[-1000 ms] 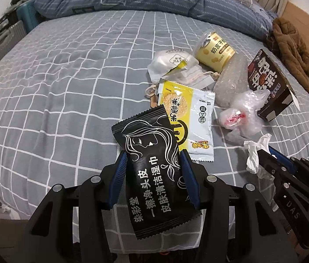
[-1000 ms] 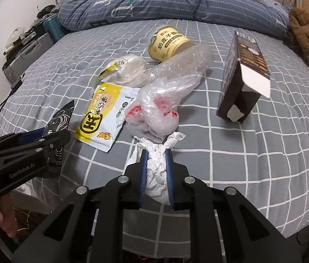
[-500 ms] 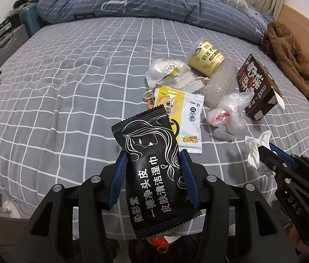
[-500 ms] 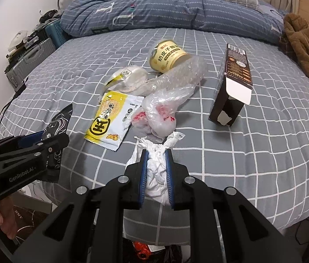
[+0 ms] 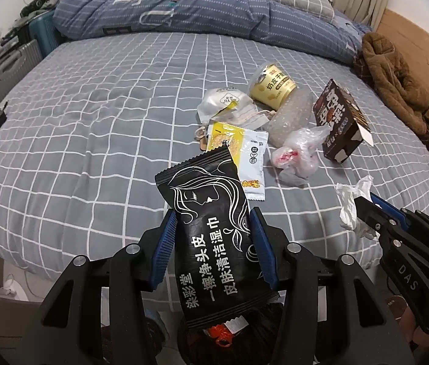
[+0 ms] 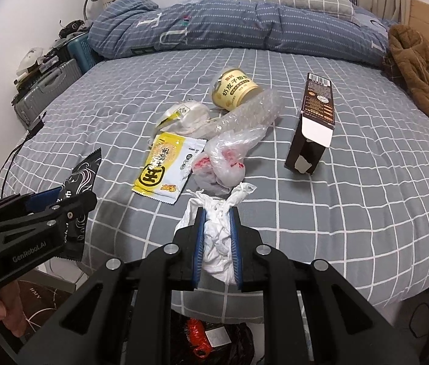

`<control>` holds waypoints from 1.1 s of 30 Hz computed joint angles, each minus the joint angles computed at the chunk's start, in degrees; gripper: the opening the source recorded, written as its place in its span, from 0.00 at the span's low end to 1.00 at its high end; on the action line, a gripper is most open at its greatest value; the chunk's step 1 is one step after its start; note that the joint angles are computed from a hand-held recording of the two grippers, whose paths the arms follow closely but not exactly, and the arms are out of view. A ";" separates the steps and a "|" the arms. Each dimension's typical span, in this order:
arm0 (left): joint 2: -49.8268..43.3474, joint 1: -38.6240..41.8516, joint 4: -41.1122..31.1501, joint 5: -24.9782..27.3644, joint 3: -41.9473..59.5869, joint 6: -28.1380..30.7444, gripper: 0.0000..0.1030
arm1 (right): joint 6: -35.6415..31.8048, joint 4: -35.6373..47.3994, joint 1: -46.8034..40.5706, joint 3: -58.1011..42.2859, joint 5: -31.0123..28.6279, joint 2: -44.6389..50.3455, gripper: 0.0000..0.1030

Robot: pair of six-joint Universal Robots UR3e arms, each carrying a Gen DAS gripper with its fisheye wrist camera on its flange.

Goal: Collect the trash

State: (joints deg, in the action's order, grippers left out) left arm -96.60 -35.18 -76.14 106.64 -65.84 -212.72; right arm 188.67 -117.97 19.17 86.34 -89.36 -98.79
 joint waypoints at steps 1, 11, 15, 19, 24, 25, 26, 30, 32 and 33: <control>0.27 -0.24 -0.20 0.16 -0.01 -0.16 0.47 | 0.09 0.22 0.11 -0.02 -0.09 -0.30 0.15; 3.11 -3.45 -2.66 2.22 -0.28 -2.63 0.47 | 1.46 2.77 2.37 -0.33 -1.89 -3.49 0.15; 4.05 -4.95 -3.41 3.02 -0.50 -3.64 0.47 | 2.05 3.83 3.28 -0.05 -2.57 -5.05 0.15; 5.04 -6.35 -3.87 3.57 -1.14 -4.74 0.47 | 2.75 4.61 4.31 0.40 -3.38 -6.44 0.15; 6.20 -8.33 -4.54 4.51 -2.16 -6.28 0.47 | 3.65 5.14 5.68 1.40 -4.07 -7.92 0.15; 6.56 -8.68 -4.58 4.70 -2.60 -6.58 0.47 | 3.89 5.34 6.16 1.61 -4.41 -8.18 0.15; 6.87 -8.99 -4.66 4.83 -2.98 -6.87 0.47 | 4.09 5.65 6.56 1.63 -4.69 -8.33 0.15; 8.02 -10.39 -5.20 4.85 -4.46 -8.44 0.47 | 4.91 6.76 8.29 2.38 -6.03 -9.49 0.15; 8.40 -11.02 -5.42 5.08 -5.15 -9.08 0.47 | 5.17 7.20 8.65 2.79 -6.31 -10.06 0.15; 8.71 -11.36 -5.40 5.07 -5.71 -9.45 0.47 | 5.30 7.28 8.89 3.16 -6.48 -10.40 0.15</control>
